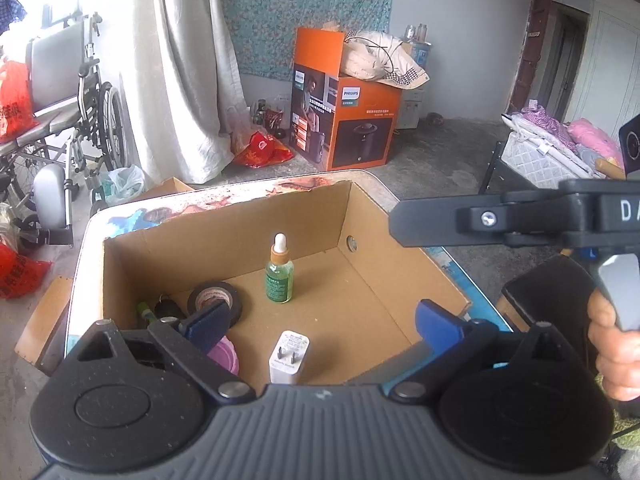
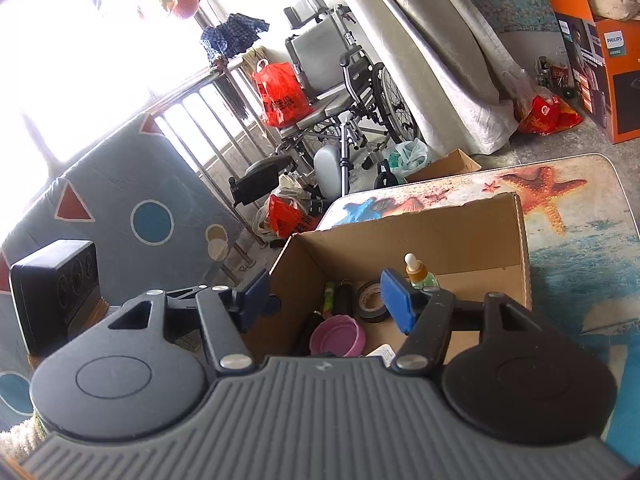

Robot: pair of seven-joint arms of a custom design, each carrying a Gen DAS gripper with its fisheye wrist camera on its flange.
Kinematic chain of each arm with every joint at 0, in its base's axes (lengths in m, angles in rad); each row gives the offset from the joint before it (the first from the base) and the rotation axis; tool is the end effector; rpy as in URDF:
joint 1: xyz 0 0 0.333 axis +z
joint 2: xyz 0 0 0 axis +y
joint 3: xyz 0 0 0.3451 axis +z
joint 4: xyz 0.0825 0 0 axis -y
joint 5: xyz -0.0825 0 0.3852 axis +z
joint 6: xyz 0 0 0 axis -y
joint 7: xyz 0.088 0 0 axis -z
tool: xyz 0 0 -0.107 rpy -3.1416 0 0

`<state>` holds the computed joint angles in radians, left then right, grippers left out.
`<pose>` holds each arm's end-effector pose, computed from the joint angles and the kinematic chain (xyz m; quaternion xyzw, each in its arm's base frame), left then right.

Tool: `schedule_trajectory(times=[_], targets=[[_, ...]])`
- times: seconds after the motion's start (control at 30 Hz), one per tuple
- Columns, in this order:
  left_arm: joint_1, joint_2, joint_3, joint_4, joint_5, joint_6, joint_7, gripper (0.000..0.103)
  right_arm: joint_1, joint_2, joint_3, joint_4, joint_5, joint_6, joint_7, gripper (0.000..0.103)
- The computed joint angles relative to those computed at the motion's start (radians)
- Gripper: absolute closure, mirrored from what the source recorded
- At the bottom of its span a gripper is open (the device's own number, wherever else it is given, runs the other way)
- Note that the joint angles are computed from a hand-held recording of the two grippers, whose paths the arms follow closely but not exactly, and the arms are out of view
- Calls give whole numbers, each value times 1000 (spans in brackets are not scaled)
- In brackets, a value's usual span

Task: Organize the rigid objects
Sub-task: 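Withdraw the right gripper from the box toward the gold jar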

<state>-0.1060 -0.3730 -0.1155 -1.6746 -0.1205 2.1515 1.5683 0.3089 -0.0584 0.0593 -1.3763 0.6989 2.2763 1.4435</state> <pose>0.4243 -0.1198 0.8605 -0.5733 0.7079 -0.3452 0.2259 0.5080 0.2148 0.8745 -0.6776 0.4927 -0.0059 0.5460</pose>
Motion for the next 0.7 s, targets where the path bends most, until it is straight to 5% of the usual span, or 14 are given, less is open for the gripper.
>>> schedule_trajectory(times=[0.33, 0.7], targets=[[0, -262, -4, -289, 22, 14, -70, 2, 84, -292, -12, -381, 15, 114, 51, 28], [30, -371, -22, -498, 95, 86, -132, 2, 130, -251, 27, -445, -153, 99, 189, 28]])
